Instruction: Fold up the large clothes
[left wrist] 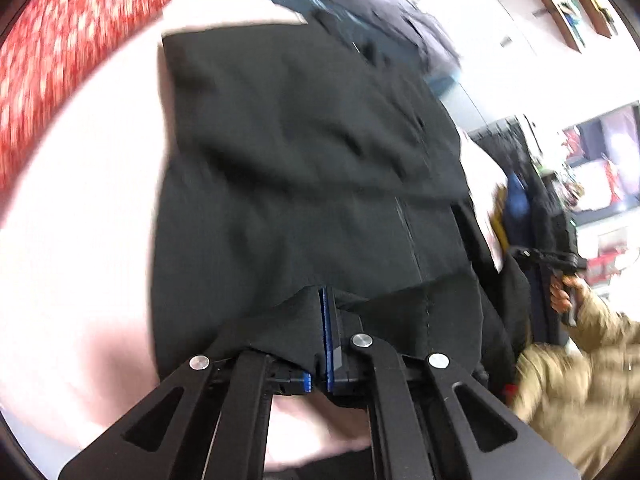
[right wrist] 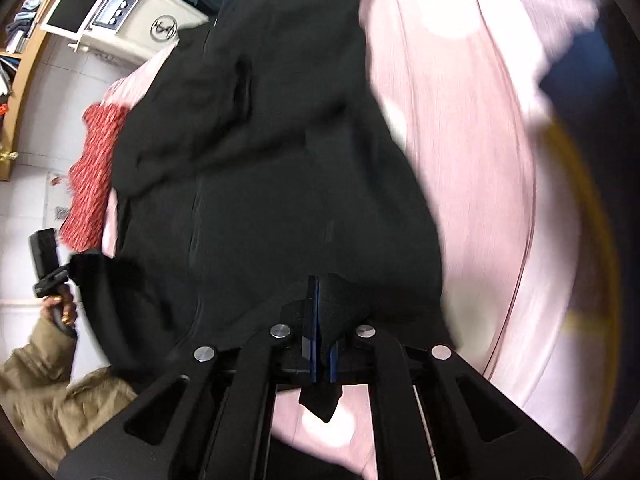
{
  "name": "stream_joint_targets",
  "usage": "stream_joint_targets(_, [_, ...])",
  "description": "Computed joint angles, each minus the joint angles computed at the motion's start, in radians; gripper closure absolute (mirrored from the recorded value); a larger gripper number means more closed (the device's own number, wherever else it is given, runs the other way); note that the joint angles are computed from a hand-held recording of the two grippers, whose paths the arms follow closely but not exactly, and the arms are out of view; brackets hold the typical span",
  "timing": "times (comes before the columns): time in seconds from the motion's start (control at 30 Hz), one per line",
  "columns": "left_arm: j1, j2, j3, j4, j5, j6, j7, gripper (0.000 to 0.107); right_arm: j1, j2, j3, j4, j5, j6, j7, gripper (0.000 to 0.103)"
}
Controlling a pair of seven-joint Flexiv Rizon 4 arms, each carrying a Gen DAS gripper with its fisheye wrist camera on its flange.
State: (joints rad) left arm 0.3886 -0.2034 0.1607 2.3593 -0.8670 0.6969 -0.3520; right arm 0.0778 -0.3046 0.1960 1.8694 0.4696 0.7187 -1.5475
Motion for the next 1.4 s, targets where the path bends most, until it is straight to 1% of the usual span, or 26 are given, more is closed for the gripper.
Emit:
stream_joint_targets(0.07, [-0.025,-0.058,-0.036,-0.067,-0.05,0.081,-0.057,0.103,0.02,-0.072,-0.035,-0.088,-0.061,0.031,0.056,0.099])
stream_joint_targets(0.17, [-0.046,-0.124,-0.071,-0.156,-0.063,0.17,-0.111,0.103,0.019,-0.144,-0.051,-0.189,-0.108,0.066,0.139,0.099])
stream_joint_targets(0.23, [-0.05,-0.166,-0.101,-0.215,-0.096,0.229,-0.138,0.103,0.005,-0.2,-0.058,-0.277,-0.128,0.087,0.183,0.099])
stream_joint_targets(0.27, [-0.039,-0.186,-0.122,-0.254,-0.131,0.222,-0.152,0.103,-0.016,-0.233,-0.041,-0.339,-0.11,0.08,0.181,0.099])
stream_joint_targets(0.3, [-0.034,-0.2,-0.131,-0.281,-0.139,0.212,-0.171,0.103,-0.024,-0.256,-0.031,-0.384,-0.111,0.064,0.19,0.099])
stream_joint_targets(0.33, [-0.04,-0.217,-0.135,-0.311,-0.123,0.22,-0.197,0.103,-0.006,-0.273,-0.039,-0.408,-0.145,0.061,0.22,0.099])
stream_joint_targets(0.4, [-0.066,-0.248,-0.145,-0.362,-0.073,0.281,-0.223,0.103,0.024,-0.308,-0.052,-0.457,-0.216,0.056,0.261,0.099])
stream_joint_targets(0.43, [-0.074,-0.267,-0.149,-0.39,-0.046,0.3,-0.248,0.103,0.016,-0.336,-0.037,-0.489,-0.247,0.056,0.279,0.099])
stream_joint_targets(0.47, [-0.074,-0.286,-0.156,-0.418,-0.027,0.3,-0.278,0.103,0.023,-0.335,-0.046,-0.489,-0.238,0.054,0.282,0.099])
stream_joint_targets(0.5, [-0.061,-0.294,-0.158,-0.437,-0.01,0.285,-0.291,0.103,0.021,-0.36,-0.044,-0.521,-0.242,0.043,0.3,0.099])
stream_joint_targets(0.57, [-0.06,-0.331,-0.162,-0.483,0.035,0.288,-0.337,0.103,0.029,-0.392,-0.05,-0.554,-0.267,0.026,0.343,0.099])
stream_joint_targets(0.67, [-0.053,-0.383,-0.173,-0.546,0.087,0.286,-0.404,0.103,0.02,-0.463,-0.046,-0.639,-0.278,-0.008,0.385,0.099])
stream_joint_targets(0.83, [-0.03,-0.467,-0.189,-0.648,0.134,0.258,-0.542,0.103,0.004,-0.524,-0.027,-0.711,-0.252,0.005,0.448,0.099])
stream_joint_targets(0.9, [-0.014,-0.483,-0.208,-0.665,0.123,0.25,-0.586,0.101,0.002,-0.547,-0.022,-0.74,-0.245,0.016,0.471,0.099])
stream_joint_targets(0.93, [0.003,-0.489,-0.227,-0.671,0.095,0.243,-0.601,0.1,0.005,-0.557,-0.021,-0.754,-0.248,0.017,0.476,0.099])
stream_joint_targets(0.97, [0.025,-0.492,-0.252,-0.671,0.055,0.234,-0.607,0.1,0.008,-0.571,-0.02,-0.772,-0.252,0.022,0.48,0.099])
stream_joint_targets(1.03, [0.084,-0.488,-0.306,-0.659,-0.069,0.192,-0.603,0.099,0.011,-0.593,-0.015,-0.803,-0.253,0.025,0.488,0.099])
stream_joint_targets(1.1, [0.115,-0.486,-0.318,-0.655,-0.151,0.146,-0.597,0.093,0.005,-0.615,0.001,-0.832,-0.236,0.036,0.491,0.099])
stream_joint_targets(1.13, [0.111,-0.482,-0.305,-0.658,-0.153,0.138,-0.595,0.09,0.002,-0.624,0.007,-0.843,-0.226,0.042,0.495,0.099])
stream_joint_targets(1.17, [0.105,-0.475,-0.287,-0.655,-0.152,0.147,-0.588,0.081,0.001,-0.634,0.012,-0.854,-0.216,0.047,0.503,0.099])
stream_joint_targets(1.23, [0.114,-0.45,-0.288,-0.624,-0.233,0.193,-0.559,0.055,-0.009,-0.658,0.034,-0.882,-0.183,0.065,0.51,0.099])
stream_joint_targets(1.27, [0.115,-0.443,-0.286,-0.613,-0.279,0.22,-0.555,0.022,-0.014,-0.668,0.042,-0.892,-0.164,0.075,0.52,0.098])
stream_joint_targets(1.3, [0.118,-0.425,-0.28,-0.587,-0.347,0.268,-0.558,0.014,-0.019,-0.674,0.049,-0.894,-0.142,0.092,0.537,0.096])
stream_joint_targets(1.33, [0.119,-0.415,-0.276,-0.574,-0.399,0.296,-0.555,0.014,-0.025,-0.681,0.059,-0.896,-0.118,0.11,0.553,0.095])
stream_joint_targets(1.37, [0.122,-0.409,-0.267,-0.57,-0.416,0.292,-0.549,0.014,-0.035,-0.687,0.074,-0.894,-0.085,0.138,0.566,0.093])
stream_joint_targets(1.4, [0.117,-0.397,-0.253,-0.563,-0.405,0.285,-0.541,0.014,-0.04,-0.693,0.083,-0.897,-0.068,0.15,0.575,0.09])
